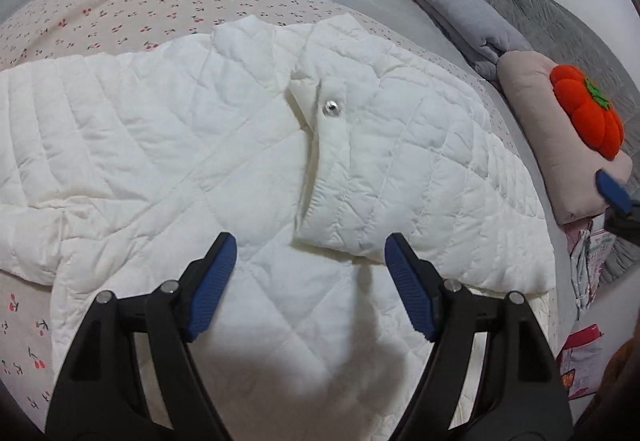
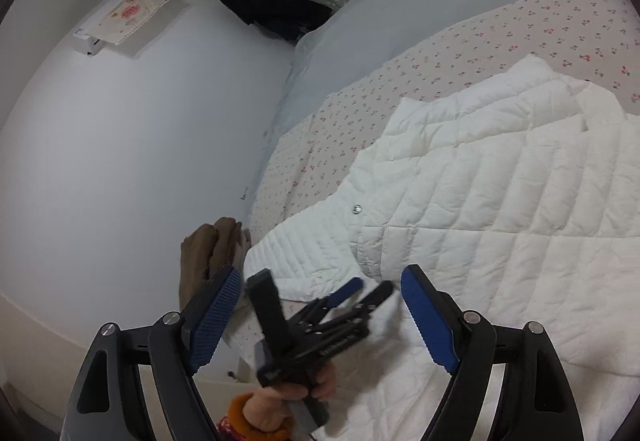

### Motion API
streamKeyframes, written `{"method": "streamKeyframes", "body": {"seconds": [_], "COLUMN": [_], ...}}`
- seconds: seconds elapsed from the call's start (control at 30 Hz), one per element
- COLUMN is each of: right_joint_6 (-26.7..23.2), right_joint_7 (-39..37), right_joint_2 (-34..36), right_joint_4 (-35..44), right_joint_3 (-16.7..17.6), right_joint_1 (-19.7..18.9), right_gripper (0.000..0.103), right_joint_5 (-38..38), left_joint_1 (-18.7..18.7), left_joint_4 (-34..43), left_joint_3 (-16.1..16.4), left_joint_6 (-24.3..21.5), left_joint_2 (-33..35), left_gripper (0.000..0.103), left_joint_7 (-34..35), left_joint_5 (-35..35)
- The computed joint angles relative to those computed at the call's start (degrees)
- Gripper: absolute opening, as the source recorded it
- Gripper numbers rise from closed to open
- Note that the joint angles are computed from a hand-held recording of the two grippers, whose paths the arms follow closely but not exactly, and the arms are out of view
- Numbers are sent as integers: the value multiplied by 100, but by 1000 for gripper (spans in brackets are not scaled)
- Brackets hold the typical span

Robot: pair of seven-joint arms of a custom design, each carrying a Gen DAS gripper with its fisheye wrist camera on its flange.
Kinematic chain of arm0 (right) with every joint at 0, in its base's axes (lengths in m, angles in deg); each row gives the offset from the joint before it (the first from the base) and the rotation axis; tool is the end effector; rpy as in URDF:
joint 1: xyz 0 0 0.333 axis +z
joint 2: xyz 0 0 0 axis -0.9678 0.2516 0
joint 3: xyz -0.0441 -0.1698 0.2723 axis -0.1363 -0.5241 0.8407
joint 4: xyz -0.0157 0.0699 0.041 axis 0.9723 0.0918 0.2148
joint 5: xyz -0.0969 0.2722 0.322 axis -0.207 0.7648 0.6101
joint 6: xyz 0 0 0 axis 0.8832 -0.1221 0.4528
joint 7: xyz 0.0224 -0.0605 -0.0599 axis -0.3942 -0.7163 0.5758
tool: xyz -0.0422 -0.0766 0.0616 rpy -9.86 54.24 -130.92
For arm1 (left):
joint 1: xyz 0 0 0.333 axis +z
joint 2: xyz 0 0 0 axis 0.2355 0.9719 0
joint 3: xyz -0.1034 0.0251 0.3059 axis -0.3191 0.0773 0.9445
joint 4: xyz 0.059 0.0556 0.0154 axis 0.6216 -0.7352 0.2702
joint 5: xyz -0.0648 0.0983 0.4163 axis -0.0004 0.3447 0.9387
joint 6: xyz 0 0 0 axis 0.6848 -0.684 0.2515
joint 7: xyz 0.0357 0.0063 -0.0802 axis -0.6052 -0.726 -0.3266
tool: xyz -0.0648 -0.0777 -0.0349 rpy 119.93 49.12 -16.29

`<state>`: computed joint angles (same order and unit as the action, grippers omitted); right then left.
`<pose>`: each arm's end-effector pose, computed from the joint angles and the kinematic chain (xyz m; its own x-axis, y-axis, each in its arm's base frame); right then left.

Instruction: Fold large clothes

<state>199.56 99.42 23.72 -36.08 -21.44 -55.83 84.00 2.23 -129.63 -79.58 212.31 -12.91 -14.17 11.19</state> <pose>0.5113 0.2584 0.5417 0.4156 -0.4535 -0.7885 -0.9092 -0.2300 -0.3469 0.3543 -0.2631 0.4372 0.4287 -0.8201 0.3790 -0.6634 -0.5705 -0.4842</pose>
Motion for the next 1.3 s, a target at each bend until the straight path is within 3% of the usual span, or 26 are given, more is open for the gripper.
{"method": "streamKeyframes", "body": {"seconds": [0.13, 0.3, 0.37, 0.4, 0.43, 0.53, 0.63, 0.7, 0.73, 0.8, 0.83, 0.93, 1.0, 1.1, 1.2, 1.27, 1.3], "right_joint_6": [402, 843, 972, 1079, 1176, 1803, 2712, 3242, 3429, 3813, 3995, 4346, 4398, 4673, 4601, 4566, 4526], "right_joint_7": [313, 554, 663, 721, 769, 978, 1489, 2001, 2206, 2572, 2970, 4687, 5775, 5838, 5402, 4974, 4821], "right_joint_2": [67, 34, -16, -51, -103, -211, -271, -218, -160, -26, 47, 412, 679, 806, 695, 534, 440], "right_joint_4": [-190, -391, -460, -500, -542, -679, -896, -1040, -1093, -1192, -1245, -1251, -1176, -1230, -1260, -1353, -1413], "right_joint_3": [-36, -110, -157, -176, -190, -154, -5, 128, 188, 332, 463, 788, 842, 504, 309, 238, 217], "right_joint_1": [-138, -315, -386, -424, -453, -524, -562, -571, -553, -543, -604, -935, -1112, -898, -720, -632, -604], "right_gripper": [84, 84, 84, 84, 84, 84, 84, 84, 84, 64, 47, 31, 30, 30, 32, 37, 41], "right_joint_5": [-281, -683, -788, -869, -948, -1445, -2387, -3136, -3507, -4430, -5176, -7681, -8985, -8882, -8540, -8169, -8015], "left_joint_1": [-64, 18, 36, -93, -110, 571, 847, 945, 862, 553, 435, 214, 305, 472, 212, -8, -65], "left_joint_4": [-372, 105, 336, 467, 570, 687, 498, 382, 329, 239, 206, 60, 13, 246, 279, 131, 62], "left_joint_3": [264, 492, 568, 715, 710, -113, -406, -490, -388, -19, 114, 322, 149, -167, 70, 274, 313], "left_joint_6": [563, 582, 597, 592, 530, 439, 554, 299, 162, -41, -91, 120, 371, 20, -207, -297, -329], "left_joint_2": [-271, 316, 618, 787, 852, 441, -144, -434, -443, -226, -92, 336, 483, 586, 487, 201, 52], "left_gripper": [77, 77, 54, 18, 4, 3, 3, 3, 3, 3, 3, 4, 5, 5, 12, 27, 47], "left_joint_7": [209, 1000, 1259, 1507, 1668, 1120, 551, 340, 389, 604, 688, 801, 682, 578, 712, 847, 872], "left_joint_5": [-165, -283, -364, -516, -603, 378, 743, 794, 741, 427, 281, -36, 81, 530, 439, 215, 137]}}
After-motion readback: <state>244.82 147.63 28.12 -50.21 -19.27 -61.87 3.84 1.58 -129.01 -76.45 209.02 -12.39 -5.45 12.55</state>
